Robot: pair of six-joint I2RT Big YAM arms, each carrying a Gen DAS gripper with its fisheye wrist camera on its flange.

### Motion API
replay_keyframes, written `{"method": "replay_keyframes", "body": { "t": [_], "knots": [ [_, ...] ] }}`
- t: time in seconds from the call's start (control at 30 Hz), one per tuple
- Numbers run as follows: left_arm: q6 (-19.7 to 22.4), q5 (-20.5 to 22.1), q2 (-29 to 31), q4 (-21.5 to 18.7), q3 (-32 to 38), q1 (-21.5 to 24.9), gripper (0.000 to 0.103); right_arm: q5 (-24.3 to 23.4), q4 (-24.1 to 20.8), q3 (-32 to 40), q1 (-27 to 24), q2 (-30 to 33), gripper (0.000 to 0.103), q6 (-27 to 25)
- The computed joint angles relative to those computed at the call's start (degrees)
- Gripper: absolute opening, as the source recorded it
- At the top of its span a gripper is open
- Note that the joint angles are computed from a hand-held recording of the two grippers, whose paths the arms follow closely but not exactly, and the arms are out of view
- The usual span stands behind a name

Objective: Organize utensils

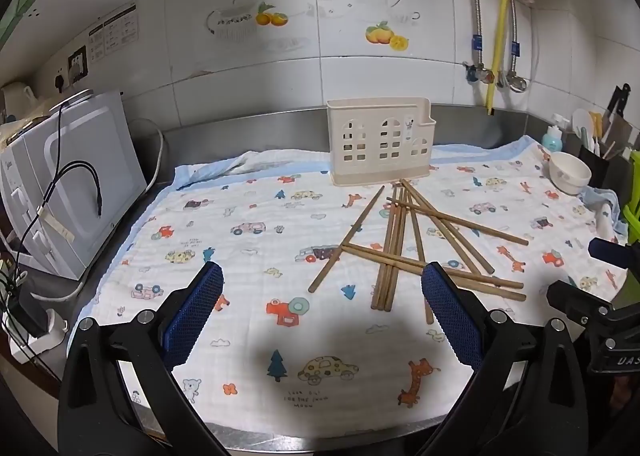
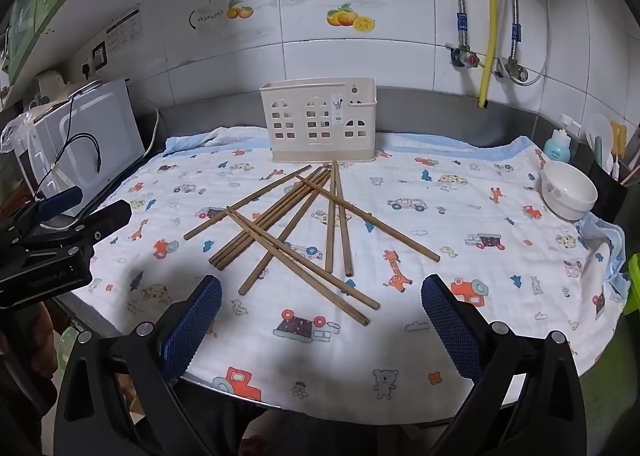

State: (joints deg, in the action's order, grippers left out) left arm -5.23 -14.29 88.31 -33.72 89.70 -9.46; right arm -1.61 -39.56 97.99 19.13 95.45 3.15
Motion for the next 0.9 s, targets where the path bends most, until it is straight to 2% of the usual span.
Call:
{"method": "replay_keyframes", "body": {
  "t": [0.2, 0.43, 0.67, 0.8, 0.9],
  "knots": [
    [0.03, -0.31, 0.22, -0.39, 0.39, -0.13, 0.098, -0.1, -0.84, 1.18, 0.18, 0.53, 0.097, -0.11],
    [0.05, -0.3, 0.26, -0.39, 0.44, -0.09, 0.098, -0.88, 0.09, -0.41, -0.55, 0.07, 0.097, -0.45],
    [-0.15, -0.06, 1.11, -1.21, 1.75, 0.19, 0.098, -0.08, 0.75, 0.92, -0.17, 1.25, 0.097, -0.73],
    [0.24, -0.03, 1.56, -1.22, 2.19, 0.26, 0.098, 0.46, 2.4, 0.68, -0.13, 1.37, 0.097, -2.61],
    [0.23, 0.09, 2.03, -1.47, 2.78, 0.34, 0.098, -0.19, 1.87, 1.33, -0.43, 1.82, 0.096, -4.25]
  ]
}}
